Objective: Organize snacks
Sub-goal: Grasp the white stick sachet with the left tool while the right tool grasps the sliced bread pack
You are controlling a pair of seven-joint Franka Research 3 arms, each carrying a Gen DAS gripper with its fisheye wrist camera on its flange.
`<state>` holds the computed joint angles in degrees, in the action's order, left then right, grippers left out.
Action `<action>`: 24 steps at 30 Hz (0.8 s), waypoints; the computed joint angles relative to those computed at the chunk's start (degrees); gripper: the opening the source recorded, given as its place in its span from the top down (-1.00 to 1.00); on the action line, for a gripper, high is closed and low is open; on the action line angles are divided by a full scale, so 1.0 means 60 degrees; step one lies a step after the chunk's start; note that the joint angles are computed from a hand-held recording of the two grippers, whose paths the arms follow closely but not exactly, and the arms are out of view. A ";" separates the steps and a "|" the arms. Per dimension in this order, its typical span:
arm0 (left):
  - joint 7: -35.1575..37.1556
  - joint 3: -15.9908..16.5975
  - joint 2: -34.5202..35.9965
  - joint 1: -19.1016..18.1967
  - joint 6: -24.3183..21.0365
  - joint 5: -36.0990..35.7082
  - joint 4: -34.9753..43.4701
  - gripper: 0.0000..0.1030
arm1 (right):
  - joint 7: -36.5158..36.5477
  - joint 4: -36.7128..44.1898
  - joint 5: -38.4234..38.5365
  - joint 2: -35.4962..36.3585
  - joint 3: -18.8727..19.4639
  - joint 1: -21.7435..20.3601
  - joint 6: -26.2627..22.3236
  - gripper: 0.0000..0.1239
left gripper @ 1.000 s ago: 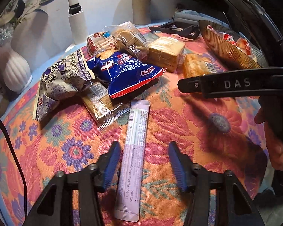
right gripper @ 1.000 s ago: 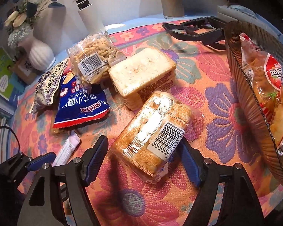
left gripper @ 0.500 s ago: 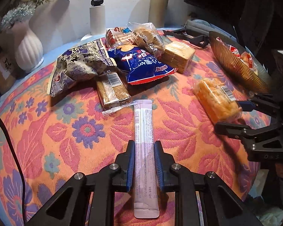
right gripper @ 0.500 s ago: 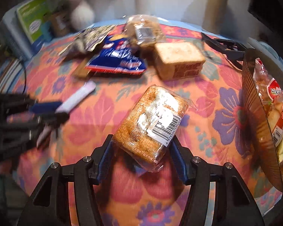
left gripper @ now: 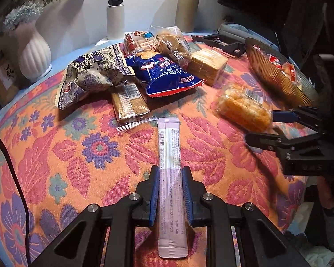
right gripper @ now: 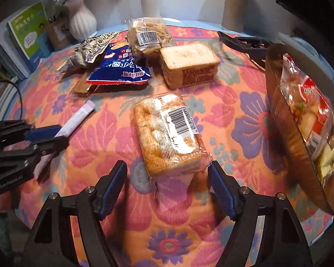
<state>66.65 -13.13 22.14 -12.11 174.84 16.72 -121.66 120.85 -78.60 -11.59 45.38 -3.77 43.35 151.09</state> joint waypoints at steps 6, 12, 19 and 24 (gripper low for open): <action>-0.0055 0.0035 -0.0077 -0.0037 0.0012 0.0045 -0.0053 0.63 | -0.0008 0.0507 -0.0139 0.0358 -0.0169 0.0066 -0.0245 -0.21; 0.0182 -0.0203 0.0130 0.0180 -0.0047 -0.0157 0.0124 0.63 | -0.1028 -0.0027 0.0352 0.0016 0.0627 -0.0369 0.0232 -0.21; 0.0371 -0.0360 0.0151 0.0358 0.0035 -0.0332 0.0088 0.63 | -0.0304 0.0056 0.0322 0.0022 0.0157 -0.0064 -0.0044 -0.21; 0.0299 -0.0251 0.0155 0.0237 0.0014 -0.0320 0.0128 0.63 | -0.0223 0.0509 0.1220 0.0404 0.0458 -0.0448 0.0258 -0.27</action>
<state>68.45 -14.63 23.08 -10.69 174.93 14.81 -120.89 119.51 -75.54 -4.27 47.80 -1.03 40.66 152.64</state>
